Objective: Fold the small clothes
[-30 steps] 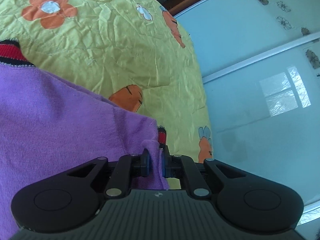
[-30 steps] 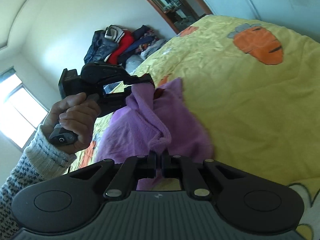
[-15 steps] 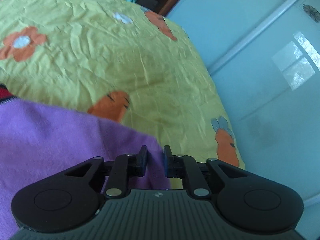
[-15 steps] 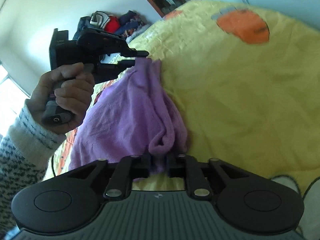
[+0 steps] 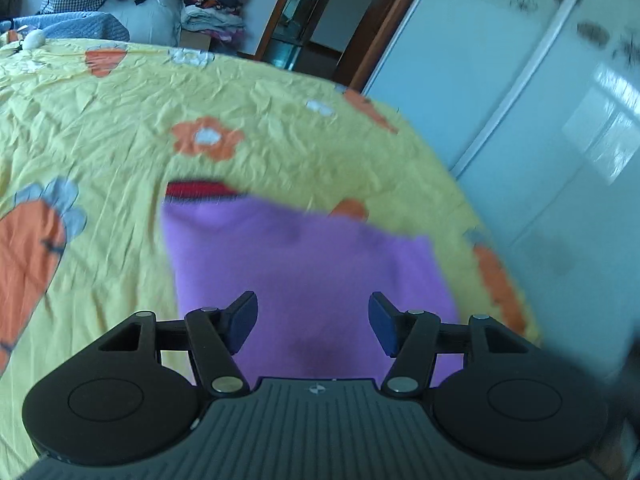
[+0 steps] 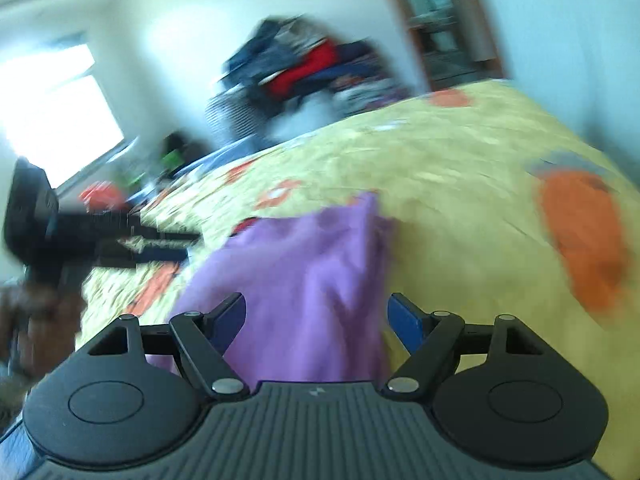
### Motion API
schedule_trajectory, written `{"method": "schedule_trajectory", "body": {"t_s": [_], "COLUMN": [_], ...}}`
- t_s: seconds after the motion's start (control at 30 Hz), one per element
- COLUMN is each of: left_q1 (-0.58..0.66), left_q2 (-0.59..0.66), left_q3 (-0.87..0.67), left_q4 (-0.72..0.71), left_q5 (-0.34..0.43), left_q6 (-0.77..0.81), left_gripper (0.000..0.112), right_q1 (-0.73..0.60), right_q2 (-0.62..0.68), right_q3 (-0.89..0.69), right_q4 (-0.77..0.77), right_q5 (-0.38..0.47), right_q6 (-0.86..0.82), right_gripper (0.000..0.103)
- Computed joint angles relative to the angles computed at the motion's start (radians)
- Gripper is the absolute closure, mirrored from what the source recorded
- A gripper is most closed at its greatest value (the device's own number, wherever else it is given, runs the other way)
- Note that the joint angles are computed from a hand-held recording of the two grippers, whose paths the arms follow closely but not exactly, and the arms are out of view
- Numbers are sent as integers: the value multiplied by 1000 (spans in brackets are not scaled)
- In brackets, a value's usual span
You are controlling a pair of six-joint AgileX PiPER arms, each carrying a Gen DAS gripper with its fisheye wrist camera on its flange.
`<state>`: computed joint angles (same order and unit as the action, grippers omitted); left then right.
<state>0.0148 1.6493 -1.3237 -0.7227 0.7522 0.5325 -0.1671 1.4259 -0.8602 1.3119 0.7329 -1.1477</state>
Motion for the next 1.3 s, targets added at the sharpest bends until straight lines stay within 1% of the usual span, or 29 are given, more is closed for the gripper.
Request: {"method": "schedule_trajectory", "body": {"t_s": [0.07,0.1,0.17,0.2,0.23,0.3,0.37,0.4,0.5,0.53,0.57,0.6,0.67,0.7,0.73,0.77,0.8,0.87,0.93,0.97,1.0,1.03,1.07,1.1,1.13,1.17,1.2,1.23,1.3], "left_q1": [-27,-49,-72,-72,-67,-60,-42,-34,-12,-27,-46,-69,-120,-143,-167,-173,-162,-102,-102,-117,-145,-172,-183,-184,-186,-195,-198,-204,-241], "left_q2": [-1,-4,-12,-21,-35,-67,-106,-139,-246,-275,-295,-309,-316,-313,-322,-338,-360,-409,-454,-462,-450,-429,-407,-390,-381,-383,-388,-393,-413], "left_q3": [49,72,113,136,161,190,208,229,316,344,370,400,457,478,508,528,535,545,570,574,569,565,563,565,573,586,596,605,634], "left_q4": [40,92,140,144,141,160,156,141,25,26,32,37,86,120,150,164,139,-9,-54,-41,10,94,148,162,162,191,196,208,308], "left_q5": [-48,-90,-148,-169,-180,-186,-171,-164,-136,-144,-152,-171,-227,-258,-309,-328,-307,-216,-208,-216,-232,-257,-272,-277,-288,-310,-320,-328,-371], "left_q6": [-15,-50,-59,-48,-29,-35,-43,-41,54,50,50,54,23,4,-5,-3,14,145,202,197,151,66,9,-8,1,-16,-11,-11,-93], "left_gripper": [52,52,52,51,51,50,49,48,46,46,45,45,45,45,45,45,44,38,34,33,33,34,39,39,39,40,39,38,36], "right_q1": [16,30,46,28,4,-28,-79,-95,-91,-97,-85,-65,-5,-9,-23,-50,-65,-63,-17,-10,-21,-12,7,38,82,139,172,184,166], "right_q2": [200,295,406,427,435,402,368,326,218,194,185,166,166,185,183,178,137,44,-64,-76,-91,-106,-114,-113,-121,-125,-119,-122,-113], "right_q3": [-200,-300,-423,-443,-446,-424,-395,-344,-222,-183,-156,-131,-131,-135,-132,-135,-114,-70,-11,0,23,44,61,71,81,99,120,135,121], "right_q4": [-41,-87,-176,-160,-120,-108,-52,-22,-33,-27,-29,-54,-169,-189,-168,-160,-140,-166,-227,-227,-219,-229,-240,-257,-313,-407,-474,-502,-508], "right_q5": [105,123,61,60,68,38,106,129,173,214,228,201,54,13,13,52,69,80,23,25,36,18,-10,-41,-88,-175,-257,-300,-300], "right_q6": [89,139,235,236,229,259,213,173,114,89,66,50,77,86,91,102,74,49,42,49,48,63,66,67,98,135,131,121,202], "right_gripper": [27,27,27,30,29,27,27,27,27,27,27,28,29,29,29,28,28,28,29,34,54,61,63,64,67,81,87,87,86]}}
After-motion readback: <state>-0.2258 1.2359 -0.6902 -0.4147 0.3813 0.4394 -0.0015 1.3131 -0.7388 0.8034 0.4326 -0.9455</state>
